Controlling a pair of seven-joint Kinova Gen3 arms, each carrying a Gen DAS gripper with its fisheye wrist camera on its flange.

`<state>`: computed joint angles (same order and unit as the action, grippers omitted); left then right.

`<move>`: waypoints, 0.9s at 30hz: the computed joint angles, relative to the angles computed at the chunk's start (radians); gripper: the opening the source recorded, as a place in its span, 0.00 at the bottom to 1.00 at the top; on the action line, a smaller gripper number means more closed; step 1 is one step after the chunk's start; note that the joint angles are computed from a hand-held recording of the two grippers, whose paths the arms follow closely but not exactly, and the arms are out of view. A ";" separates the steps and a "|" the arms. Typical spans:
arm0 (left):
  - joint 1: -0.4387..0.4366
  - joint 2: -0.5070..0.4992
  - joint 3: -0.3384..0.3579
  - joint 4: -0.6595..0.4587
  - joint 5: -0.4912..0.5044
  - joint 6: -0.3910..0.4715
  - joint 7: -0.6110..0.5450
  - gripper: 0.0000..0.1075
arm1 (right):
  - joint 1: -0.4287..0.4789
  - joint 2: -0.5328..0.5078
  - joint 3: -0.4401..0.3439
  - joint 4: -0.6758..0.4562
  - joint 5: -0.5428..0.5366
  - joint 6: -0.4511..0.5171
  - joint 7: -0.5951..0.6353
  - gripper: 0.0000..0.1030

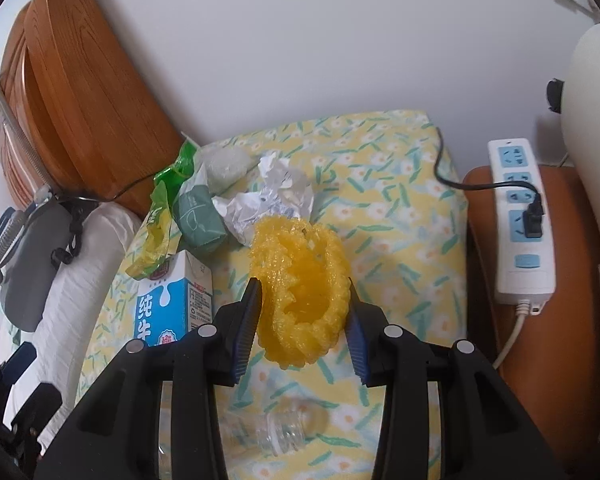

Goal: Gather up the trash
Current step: 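Reach to the yellow foam net and grasp it with the right gripper, then grasp the green drink pouch with the left gripper and lift it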

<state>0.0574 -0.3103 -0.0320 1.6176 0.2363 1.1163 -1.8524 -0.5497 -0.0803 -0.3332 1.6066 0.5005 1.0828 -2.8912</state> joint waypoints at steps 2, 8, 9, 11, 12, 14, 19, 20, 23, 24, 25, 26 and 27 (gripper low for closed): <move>0.003 0.045 -0.003 -0.036 0.016 0.012 0.002 0.89 | 0.000 -0.013 -0.008 0.013 0.019 0.006 -0.028 0.39; -0.003 0.205 0.031 -0.163 0.040 0.022 0.010 0.89 | 0.013 -0.033 -0.016 0.038 0.022 -0.009 -0.029 0.39; -0.006 0.238 0.035 -0.191 0.050 0.039 0.013 0.89 | 0.016 -0.039 -0.016 0.043 0.018 -0.013 -0.025 0.39; -0.018 0.309 0.042 -0.252 0.082 0.084 0.025 0.88 | 0.024 -0.046 -0.017 0.054 0.012 -0.025 -0.019 0.39; -0.024 0.336 0.048 -0.275 0.088 0.102 0.037 0.88 | 0.028 -0.049 -0.018 0.061 0.010 -0.033 -0.017 0.39; -0.025 0.388 0.066 -0.315 0.075 0.124 0.077 0.87 | 0.036 -0.052 -0.020 0.072 0.006 -0.046 -0.009 0.39; -0.015 0.457 0.095 -0.363 0.035 0.137 0.133 0.83 | 0.056 -0.060 -0.017 0.107 -0.012 -0.097 0.012 0.39; -0.013 0.458 0.098 -0.362 0.029 0.137 0.133 0.81 | 0.060 -0.060 -0.017 0.109 -0.015 -0.102 0.015 0.39; 0.000 0.474 0.106 -0.372 -0.003 0.136 0.144 0.75 | 0.070 -0.060 -0.014 0.119 -0.031 -0.120 0.025 0.39; 0.002 0.478 0.108 -0.374 -0.006 0.136 0.145 0.71 | 0.072 -0.060 -0.013 0.120 -0.034 -0.124 0.027 0.39; 0.000 0.482 0.108 -0.377 -0.004 0.140 0.144 0.65 | 0.075 -0.060 -0.013 0.121 -0.037 -0.127 0.028 0.39; -0.003 0.486 0.109 -0.380 0.001 0.146 0.146 0.62 | 0.076 -0.059 -0.012 0.122 -0.040 -0.131 0.031 0.39; -0.005 0.489 0.109 -0.383 0.005 0.150 0.146 0.57 | 0.078 -0.060 -0.014 0.121 -0.041 -0.132 0.031 0.39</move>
<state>0.0520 0.1791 0.0767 1.2350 0.2413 1.2667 -1.7064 -0.4720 -0.1398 -0.3470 1.7281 0.4595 0.9505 -2.8601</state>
